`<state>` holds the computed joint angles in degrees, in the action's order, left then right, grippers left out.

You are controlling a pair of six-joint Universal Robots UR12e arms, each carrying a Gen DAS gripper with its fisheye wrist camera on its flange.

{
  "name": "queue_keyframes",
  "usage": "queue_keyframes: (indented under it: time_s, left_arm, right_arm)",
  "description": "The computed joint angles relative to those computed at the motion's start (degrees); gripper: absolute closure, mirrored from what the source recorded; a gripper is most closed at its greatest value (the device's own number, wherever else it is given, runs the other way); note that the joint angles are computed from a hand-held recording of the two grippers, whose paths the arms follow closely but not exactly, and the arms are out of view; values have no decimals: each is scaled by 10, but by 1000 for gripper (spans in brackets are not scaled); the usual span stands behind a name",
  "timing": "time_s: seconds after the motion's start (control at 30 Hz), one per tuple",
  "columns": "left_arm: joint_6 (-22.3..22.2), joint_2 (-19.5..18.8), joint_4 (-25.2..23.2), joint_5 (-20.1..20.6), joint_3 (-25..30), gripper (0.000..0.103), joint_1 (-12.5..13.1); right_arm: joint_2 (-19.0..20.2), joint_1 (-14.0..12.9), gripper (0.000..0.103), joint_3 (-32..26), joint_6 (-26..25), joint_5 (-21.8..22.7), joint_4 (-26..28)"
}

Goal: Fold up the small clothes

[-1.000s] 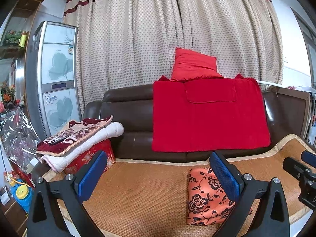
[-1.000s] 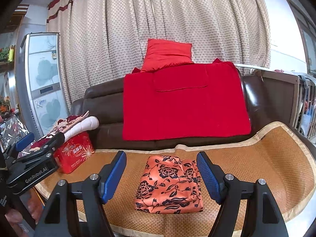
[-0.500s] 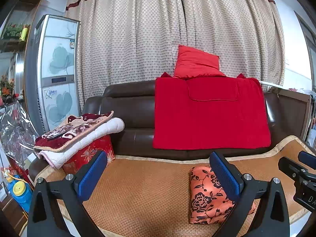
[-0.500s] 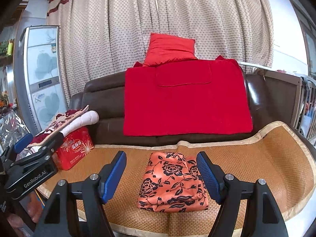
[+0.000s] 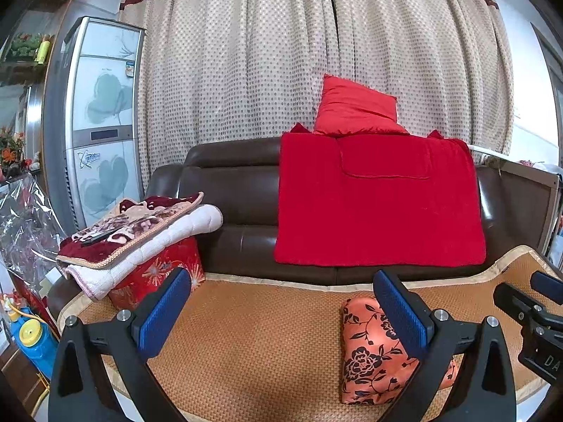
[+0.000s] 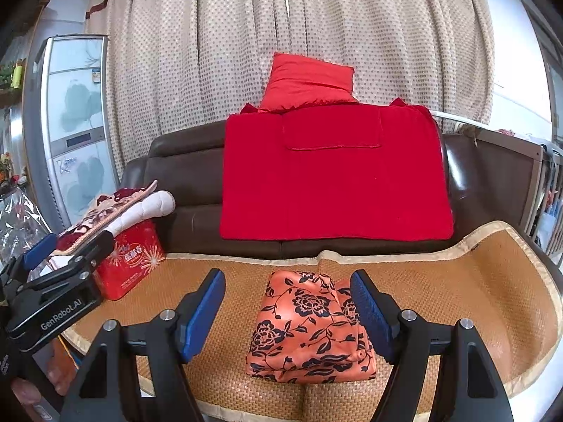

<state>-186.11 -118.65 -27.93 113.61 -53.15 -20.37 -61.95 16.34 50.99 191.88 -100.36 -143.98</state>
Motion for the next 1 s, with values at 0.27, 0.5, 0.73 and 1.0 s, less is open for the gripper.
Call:
queue_keyframes:
  time_s: [0.27,0.5,0.73,1.0]
  left_arm:
    - [14,-9,-7,12,18,0,0]
    - [16,-6,-16,15,10,0,0]
    - [22,-9,-16,9,15,0,-3]
    - [19,-18,-30,-2,28,0,-2]
  right_arm:
    - [21,-3,27,-41,5,10,12]
    - [25,-2,26,-40,0,20,15]
    - [20,-3,26,-31,6,9,12]
    - [19,-7,27,-27,5,-5,15]
